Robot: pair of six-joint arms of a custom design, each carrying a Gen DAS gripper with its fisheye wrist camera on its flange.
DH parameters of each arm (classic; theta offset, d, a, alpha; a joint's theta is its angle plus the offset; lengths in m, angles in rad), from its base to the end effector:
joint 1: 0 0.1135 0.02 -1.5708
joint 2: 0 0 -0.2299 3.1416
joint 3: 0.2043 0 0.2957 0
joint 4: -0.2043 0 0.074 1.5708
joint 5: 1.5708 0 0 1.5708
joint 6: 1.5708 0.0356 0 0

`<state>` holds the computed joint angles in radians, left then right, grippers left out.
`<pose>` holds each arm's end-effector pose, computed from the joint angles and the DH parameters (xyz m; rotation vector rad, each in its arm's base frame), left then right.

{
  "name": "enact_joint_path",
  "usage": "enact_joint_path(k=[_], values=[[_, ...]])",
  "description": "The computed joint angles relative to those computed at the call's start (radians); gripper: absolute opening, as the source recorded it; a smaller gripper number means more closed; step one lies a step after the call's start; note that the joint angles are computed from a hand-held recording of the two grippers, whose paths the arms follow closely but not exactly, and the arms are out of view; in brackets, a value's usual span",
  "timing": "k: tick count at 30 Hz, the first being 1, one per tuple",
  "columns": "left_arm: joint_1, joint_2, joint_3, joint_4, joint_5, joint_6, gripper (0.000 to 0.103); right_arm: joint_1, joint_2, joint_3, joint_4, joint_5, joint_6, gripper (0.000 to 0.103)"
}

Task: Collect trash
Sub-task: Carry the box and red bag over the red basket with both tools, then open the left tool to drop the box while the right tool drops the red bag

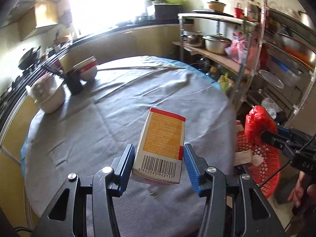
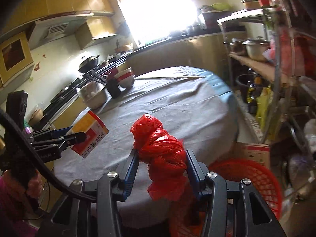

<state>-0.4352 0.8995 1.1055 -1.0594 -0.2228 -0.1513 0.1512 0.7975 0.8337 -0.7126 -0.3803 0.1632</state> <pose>0.2025 -0.0855 0.3295 0.2393 2.3843 -0.0031 0.2255 0.0477 0.2814 -0.1940 2.2487 0.5960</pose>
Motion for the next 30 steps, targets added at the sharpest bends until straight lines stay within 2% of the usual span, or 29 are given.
enact_joint_path(k=[8,14,30], values=[[-0.127,0.031,0.019,0.009,-0.016,-0.011,0.053,-0.231,-0.086,0.012,-0.144,-0.078,-0.085,0.051],[-0.176,0.069,0.038,0.014,0.016,-0.02,0.053,-0.396,-0.105,0.02,-0.225,-0.145,-0.143,0.051],[-0.332,0.147,0.068,0.032,0.01,-0.037,0.053,-0.54,-0.144,0.016,-0.304,-0.202,-0.216,0.051]])
